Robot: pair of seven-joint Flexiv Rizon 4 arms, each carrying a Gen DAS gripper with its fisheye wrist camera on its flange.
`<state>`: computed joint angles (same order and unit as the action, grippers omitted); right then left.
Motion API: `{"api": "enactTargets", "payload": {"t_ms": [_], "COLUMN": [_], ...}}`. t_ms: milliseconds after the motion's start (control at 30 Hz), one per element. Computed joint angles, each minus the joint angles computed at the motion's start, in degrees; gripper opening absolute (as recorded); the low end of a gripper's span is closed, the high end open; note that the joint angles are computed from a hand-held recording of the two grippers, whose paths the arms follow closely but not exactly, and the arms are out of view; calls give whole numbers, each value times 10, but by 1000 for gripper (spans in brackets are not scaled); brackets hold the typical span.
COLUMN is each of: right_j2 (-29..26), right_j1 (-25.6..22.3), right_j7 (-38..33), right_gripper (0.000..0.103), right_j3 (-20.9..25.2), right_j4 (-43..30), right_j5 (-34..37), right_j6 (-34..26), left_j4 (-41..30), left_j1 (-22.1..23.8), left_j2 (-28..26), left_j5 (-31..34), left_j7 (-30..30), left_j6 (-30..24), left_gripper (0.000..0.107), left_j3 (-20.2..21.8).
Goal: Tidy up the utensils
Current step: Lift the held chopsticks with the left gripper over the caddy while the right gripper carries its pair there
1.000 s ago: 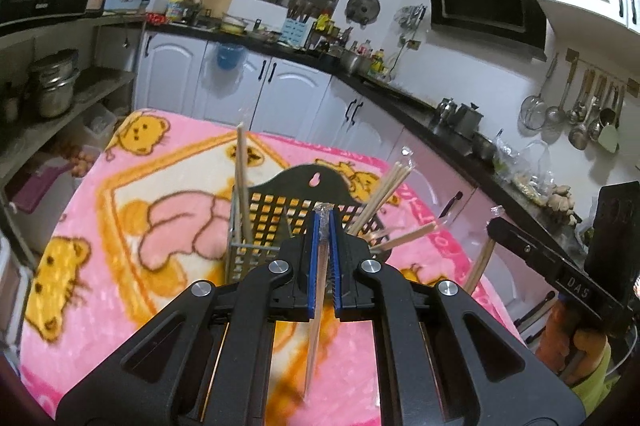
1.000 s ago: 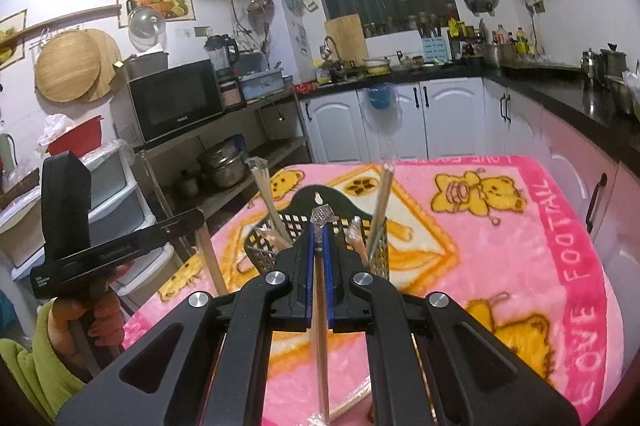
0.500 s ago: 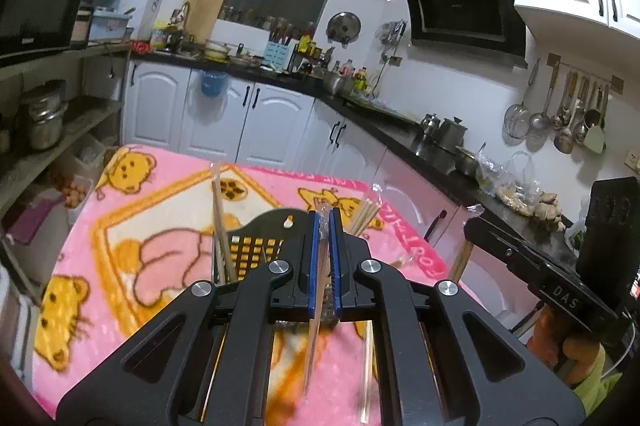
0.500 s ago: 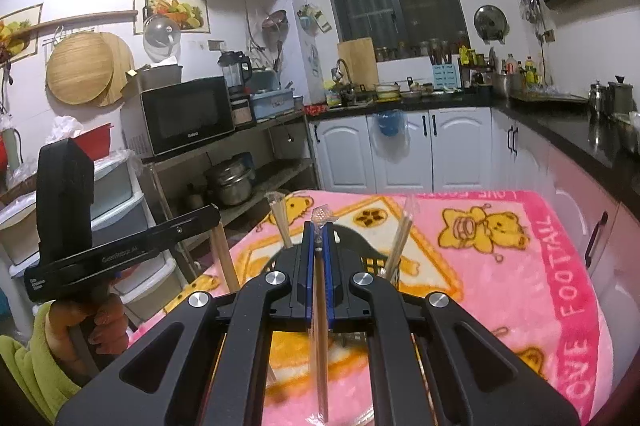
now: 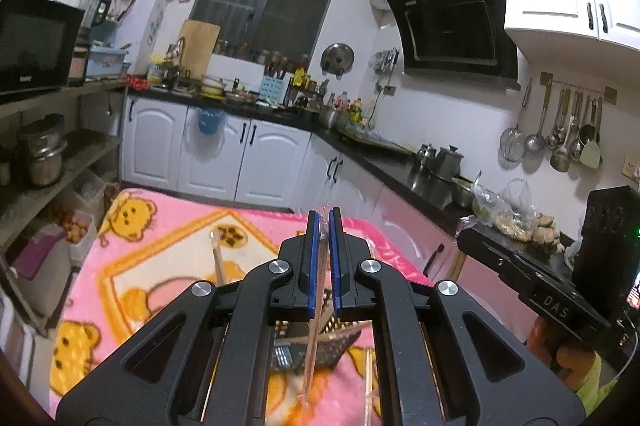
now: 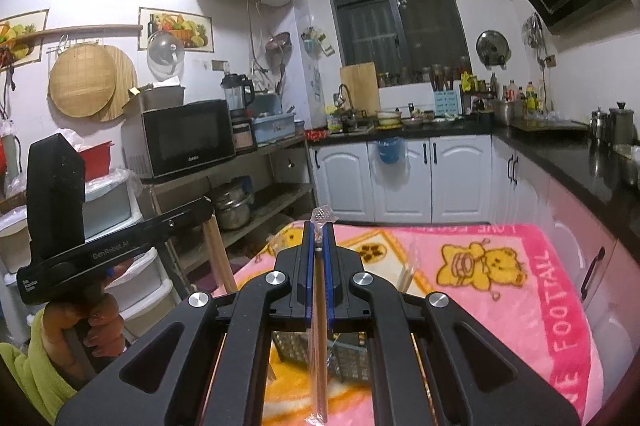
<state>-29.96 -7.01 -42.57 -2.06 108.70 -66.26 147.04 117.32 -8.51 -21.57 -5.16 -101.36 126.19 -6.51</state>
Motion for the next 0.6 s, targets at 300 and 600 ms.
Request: {"api": "enactTargets", "payload": {"t_ms": [300,600], "right_j2": [-6,-19], "right_j1": [9,24], "right_j7": [4,5], "right_gripper": [5,5], "right_j3": [3,6], "right_j4": [-33,-71], "right_j5": [17,44], "right_j6": [-10,-24], "left_j4": [-22,-62], "left_j1": [-9,-10], "left_j2": [1,-18], "left_j5": [-19,-43], "left_j7": [31,58], "left_j6": [3,7], "left_gripper": [3,3], "left_j3": [14,13]}}
